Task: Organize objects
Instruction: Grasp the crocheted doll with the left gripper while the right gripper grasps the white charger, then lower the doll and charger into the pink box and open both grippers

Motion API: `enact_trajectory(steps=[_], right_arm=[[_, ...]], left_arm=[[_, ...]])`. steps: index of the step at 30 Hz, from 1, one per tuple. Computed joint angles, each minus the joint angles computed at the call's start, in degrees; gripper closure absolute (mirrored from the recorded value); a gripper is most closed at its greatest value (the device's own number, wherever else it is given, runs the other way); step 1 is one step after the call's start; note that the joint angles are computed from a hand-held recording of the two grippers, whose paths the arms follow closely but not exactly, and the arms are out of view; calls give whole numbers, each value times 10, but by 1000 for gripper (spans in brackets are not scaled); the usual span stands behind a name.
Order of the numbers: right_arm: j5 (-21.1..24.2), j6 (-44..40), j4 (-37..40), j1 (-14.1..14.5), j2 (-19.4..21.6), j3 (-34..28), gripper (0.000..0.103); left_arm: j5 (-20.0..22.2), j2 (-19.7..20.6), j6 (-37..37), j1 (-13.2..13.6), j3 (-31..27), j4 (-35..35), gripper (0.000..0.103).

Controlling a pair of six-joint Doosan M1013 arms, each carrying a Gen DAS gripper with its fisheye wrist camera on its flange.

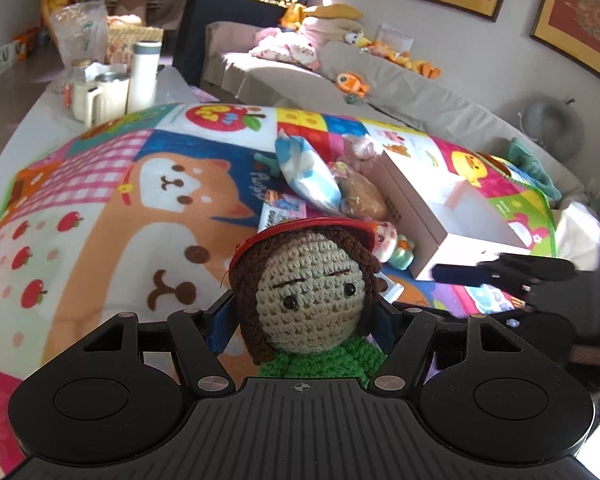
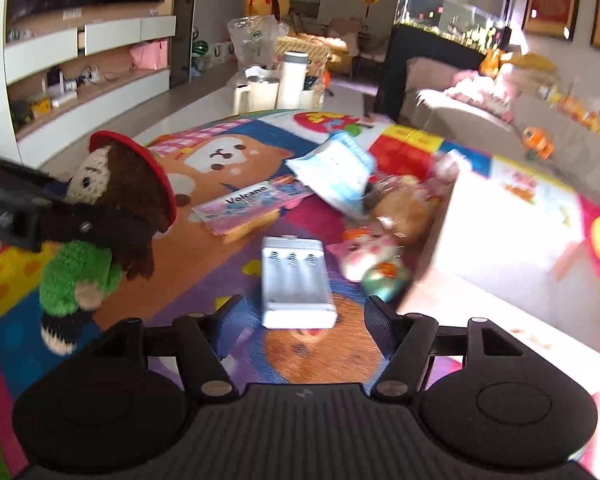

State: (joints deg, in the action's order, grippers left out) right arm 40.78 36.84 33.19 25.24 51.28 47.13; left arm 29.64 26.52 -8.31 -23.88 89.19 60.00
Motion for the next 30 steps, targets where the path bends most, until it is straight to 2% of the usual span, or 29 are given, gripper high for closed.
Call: enact_trajectory(steps=[4, 7, 8, 9, 10, 12, 13, 15, 18, 20, 23, 25, 28, 30], right_arm=[[75, 108, -51, 10, 62, -116, 38], [179, 192, -86, 15, 135, -254, 37], [191, 197, -90, 16, 143, -271, 39], [190, 181, -92, 17, 138, -263, 50], [192, 160, -90, 17, 130, -249, 56], [218, 125, -62, 11, 112, -221, 56], [217, 106, -47, 6, 95, -190, 56], [194, 70, -18, -5, 52, -113, 56], [152, 36, 38, -30, -1, -24, 56], [90, 1, 69, -44, -35, 33, 56], [2, -41, 117, -61, -68, 88, 56], [-37, -51, 146, -70, -78, 106, 56], [-79, -49, 170, -80, -85, 119, 56], [-97, -38, 176, -85, -87, 123, 56]], left_arm=[[12, -6, -13, 1, 9, 3, 31], [19, -10, -16, 1, 15, -5, 31], [21, -11, -13, 1, 16, -11, 31], [22, -12, -6, 1, 17, -18, 31], [22, -12, 5, 1, 16, -27, 31], [21, -10, 36, 1, 10, -51, 31], [20, -8, 52, 1, 6, -62, 31], [6, -4, 91, 2, -5, -95, 31], [-44, 6, 181, 14, -36, -197, 31], [-51, 24, 240, 17, -79, -231, 31], [-42, 71, 283, 18, -173, -221, 31], [-30, 113, 294, 21, -248, -226, 31], [0, 189, 368, 30, -377, -310, 31], [85, 252, 436, 32, -488, -370, 30]])
